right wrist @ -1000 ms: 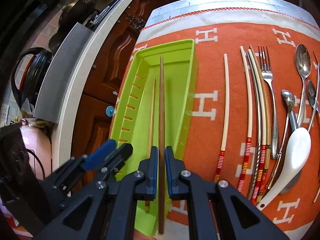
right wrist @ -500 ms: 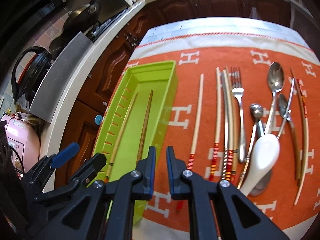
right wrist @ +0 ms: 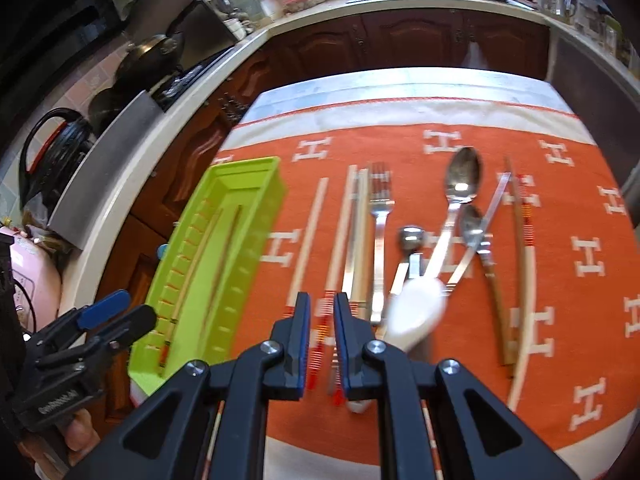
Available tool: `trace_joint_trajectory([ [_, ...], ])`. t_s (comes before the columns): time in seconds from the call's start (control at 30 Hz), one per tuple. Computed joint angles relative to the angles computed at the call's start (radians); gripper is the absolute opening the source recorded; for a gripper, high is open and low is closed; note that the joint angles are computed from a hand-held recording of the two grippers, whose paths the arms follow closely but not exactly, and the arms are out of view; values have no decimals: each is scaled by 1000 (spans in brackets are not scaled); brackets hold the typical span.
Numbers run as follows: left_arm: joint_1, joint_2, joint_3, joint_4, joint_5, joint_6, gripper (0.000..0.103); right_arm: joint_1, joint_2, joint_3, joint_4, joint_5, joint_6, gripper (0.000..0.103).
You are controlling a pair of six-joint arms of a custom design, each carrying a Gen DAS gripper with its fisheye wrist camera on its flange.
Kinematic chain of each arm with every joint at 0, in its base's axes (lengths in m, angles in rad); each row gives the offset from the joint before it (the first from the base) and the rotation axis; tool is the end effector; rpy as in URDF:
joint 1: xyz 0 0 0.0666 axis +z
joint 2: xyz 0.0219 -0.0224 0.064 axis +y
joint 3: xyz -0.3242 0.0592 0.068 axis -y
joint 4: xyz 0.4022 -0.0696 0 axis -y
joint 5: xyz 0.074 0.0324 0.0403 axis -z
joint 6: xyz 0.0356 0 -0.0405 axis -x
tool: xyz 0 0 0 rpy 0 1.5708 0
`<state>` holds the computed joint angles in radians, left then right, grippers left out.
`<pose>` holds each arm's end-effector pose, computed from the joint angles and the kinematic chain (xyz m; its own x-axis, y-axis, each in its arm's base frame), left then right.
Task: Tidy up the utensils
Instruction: 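Reach the left tool to a red-striped chopstick and grasp it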
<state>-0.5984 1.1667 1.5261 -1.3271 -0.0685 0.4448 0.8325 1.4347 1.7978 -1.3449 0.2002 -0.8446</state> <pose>0.3278 -0.2211 0.5066 -0.8423 0.0547 -0.5363 0.1856 0.9635 -0.1932 0.3297 0.3512 0.5132 -0.8580 0.1459 -0.4925 -0.0135 0.9521 0.3056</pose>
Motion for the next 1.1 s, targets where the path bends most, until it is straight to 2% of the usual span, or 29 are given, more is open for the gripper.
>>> trace_joint_trajectory([
  [0.1, -23, 35, 31, -4, 0, -5, 65, -5, -20, -8, -50, 59, 5, 12],
  [0.17, -36, 59, 49, 2, 16, -6, 58, -12, -47, -40, -42, 61, -5, 12],
  [0.33, -50, 131, 93, 1, 113, 6, 30, -34, -123, -139, 2, 37, -25, 12],
  [0.5, -64, 197, 129, -3, 138, 25, 14, -48, -167, -208, 50, 0, -40, 12],
  [0.83, -80, 334, 188, -64, 58, 46, 12, -70, -212, -280, 106, -30, -33, 12],
  [1.1, -90, 384, 202, -89, -6, 53, 12, -83, -224, -305, 122, -48, -22, 12],
])
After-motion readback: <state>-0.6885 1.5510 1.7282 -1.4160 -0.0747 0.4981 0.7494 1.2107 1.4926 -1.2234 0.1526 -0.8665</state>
